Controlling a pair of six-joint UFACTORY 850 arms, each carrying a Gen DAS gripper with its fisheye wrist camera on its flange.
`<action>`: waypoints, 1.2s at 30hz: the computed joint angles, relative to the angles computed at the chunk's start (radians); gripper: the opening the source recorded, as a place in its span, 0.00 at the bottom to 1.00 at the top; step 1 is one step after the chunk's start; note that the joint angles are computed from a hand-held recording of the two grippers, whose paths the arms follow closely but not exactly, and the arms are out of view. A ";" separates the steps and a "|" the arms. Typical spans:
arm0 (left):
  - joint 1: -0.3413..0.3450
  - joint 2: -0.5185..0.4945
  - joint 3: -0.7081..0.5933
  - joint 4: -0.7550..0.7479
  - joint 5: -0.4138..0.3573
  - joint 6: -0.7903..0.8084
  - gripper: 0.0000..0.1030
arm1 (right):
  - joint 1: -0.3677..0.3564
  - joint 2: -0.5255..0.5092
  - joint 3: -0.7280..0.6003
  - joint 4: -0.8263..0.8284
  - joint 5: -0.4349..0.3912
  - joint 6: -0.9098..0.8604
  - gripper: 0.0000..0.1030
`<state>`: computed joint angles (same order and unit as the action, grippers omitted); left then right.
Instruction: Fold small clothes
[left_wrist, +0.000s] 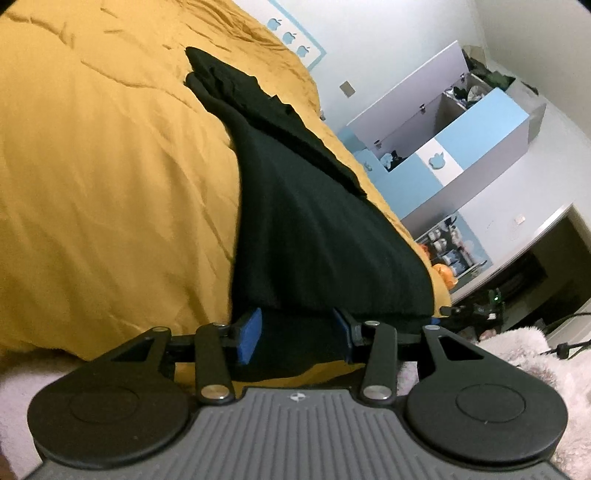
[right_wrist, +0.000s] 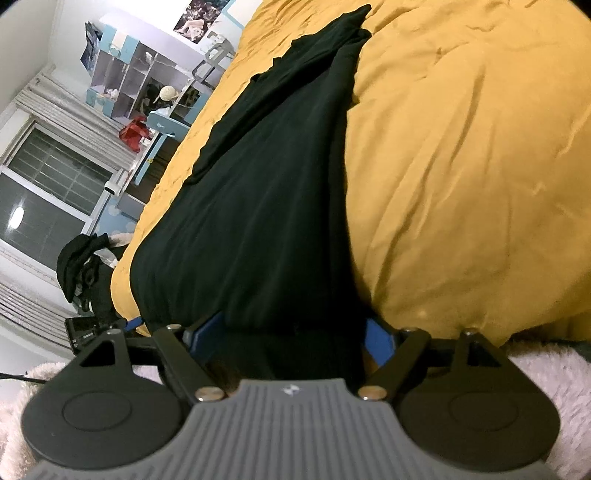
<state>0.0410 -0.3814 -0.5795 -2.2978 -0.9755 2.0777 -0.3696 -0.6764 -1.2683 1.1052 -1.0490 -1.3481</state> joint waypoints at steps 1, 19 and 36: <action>0.001 0.004 0.001 -0.007 0.008 0.001 0.49 | 0.000 -0.001 -0.001 -0.003 0.001 0.002 0.74; 0.066 -0.193 -0.128 0.232 -0.180 -0.163 0.48 | 0.010 -0.003 -0.019 -0.039 0.010 0.046 0.75; -0.046 0.032 0.016 -0.081 -0.131 -0.167 0.06 | -0.033 0.017 -0.043 -0.036 -0.132 -0.009 0.19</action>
